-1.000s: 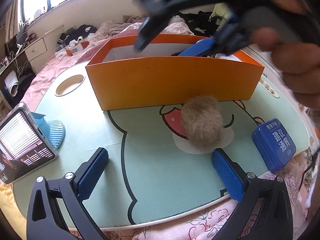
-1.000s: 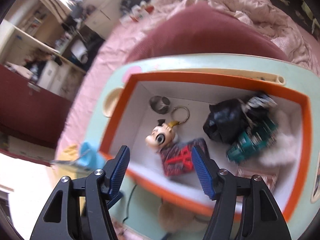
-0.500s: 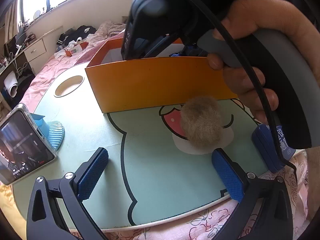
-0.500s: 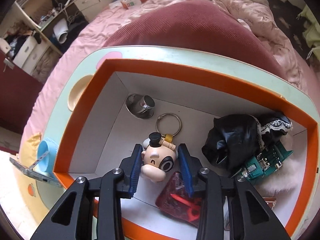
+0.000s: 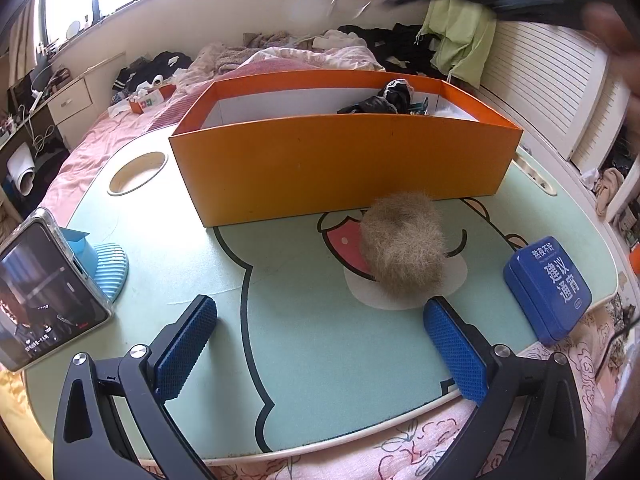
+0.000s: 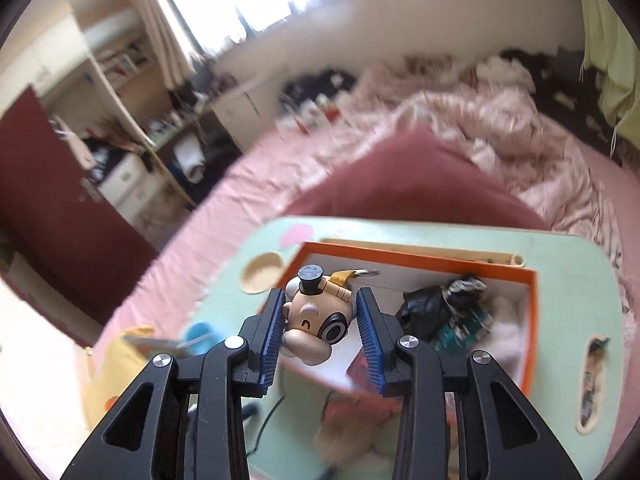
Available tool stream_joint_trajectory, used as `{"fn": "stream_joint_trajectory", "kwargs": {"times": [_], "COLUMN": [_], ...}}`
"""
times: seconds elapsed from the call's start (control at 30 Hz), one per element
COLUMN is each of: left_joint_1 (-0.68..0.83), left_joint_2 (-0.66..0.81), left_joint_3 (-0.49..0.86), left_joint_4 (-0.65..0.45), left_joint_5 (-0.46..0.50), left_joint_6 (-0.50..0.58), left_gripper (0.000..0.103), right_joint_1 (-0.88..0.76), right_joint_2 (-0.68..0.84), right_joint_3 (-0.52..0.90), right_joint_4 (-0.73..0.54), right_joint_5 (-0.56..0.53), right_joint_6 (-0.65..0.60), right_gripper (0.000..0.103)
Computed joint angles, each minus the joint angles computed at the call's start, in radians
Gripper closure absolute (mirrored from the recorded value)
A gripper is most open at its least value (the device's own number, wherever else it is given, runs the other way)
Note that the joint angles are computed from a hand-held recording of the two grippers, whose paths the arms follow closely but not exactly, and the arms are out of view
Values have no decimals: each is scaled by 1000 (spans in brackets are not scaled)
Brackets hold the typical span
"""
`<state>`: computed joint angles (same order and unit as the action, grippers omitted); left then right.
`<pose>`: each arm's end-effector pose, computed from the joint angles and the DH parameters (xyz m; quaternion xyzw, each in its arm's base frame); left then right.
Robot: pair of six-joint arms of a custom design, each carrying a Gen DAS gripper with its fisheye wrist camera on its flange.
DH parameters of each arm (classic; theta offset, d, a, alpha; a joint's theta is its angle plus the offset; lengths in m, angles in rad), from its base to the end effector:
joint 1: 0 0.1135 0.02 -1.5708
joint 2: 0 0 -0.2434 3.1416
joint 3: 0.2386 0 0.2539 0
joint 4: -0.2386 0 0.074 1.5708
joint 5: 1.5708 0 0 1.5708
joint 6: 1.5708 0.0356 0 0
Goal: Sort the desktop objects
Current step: 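Grasp the cartoon figure keychain with the right gripper and set it beside the pompom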
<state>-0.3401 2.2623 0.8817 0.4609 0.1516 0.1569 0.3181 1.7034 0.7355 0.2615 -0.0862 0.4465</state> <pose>0.3253 -0.1208 -0.0168 0.2558 0.9098 -0.1006 0.3110 0.3075 0.1045 0.1145 0.0402 0.9065 0.1924 0.3737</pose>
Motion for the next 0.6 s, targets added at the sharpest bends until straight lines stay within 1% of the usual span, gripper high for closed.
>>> {"fn": "stream_joint_trajectory", "kwargs": {"times": [0.07,0.17,0.27,0.3,0.37,0.43,0.5,0.57,0.6], "left_joint_1": [-1,0,4,3,1,1,0,-3,-2], "left_joint_2": [-2,-3,-3,-4,-6,-7,-7,-10,-9], "left_joint_3": [-1,-3,-5,-6,-8,-8,-10,-12,-10], "left_joint_4": [0,0,1,2,1,1,3,2,2], "left_joint_5": [0,0,4,3,2,2,2,0,1], "left_joint_6": [-1,0,4,4,2,2,1,-2,-1], "left_gripper": [0,0,0,0,0,0,0,0,0], "right_joint_1": [19,35,40,33,10,0,6,16,18], "right_joint_2": [-126,-185,-70,7,107,196,240,262,252], "right_joint_3": [-125,-230,-237,-222,-227,-190,-158,-147,-161], "right_joint_4": [32,62,107,143,215,225,215,236,263], "right_joint_5": [-8,-30,-24,-35,-59,-59,-28,-5,0], "right_joint_6": [18,35,62,74,109,123,122,116,116], "right_gripper": [68,68,68,68,68,68,67,67,61]}}
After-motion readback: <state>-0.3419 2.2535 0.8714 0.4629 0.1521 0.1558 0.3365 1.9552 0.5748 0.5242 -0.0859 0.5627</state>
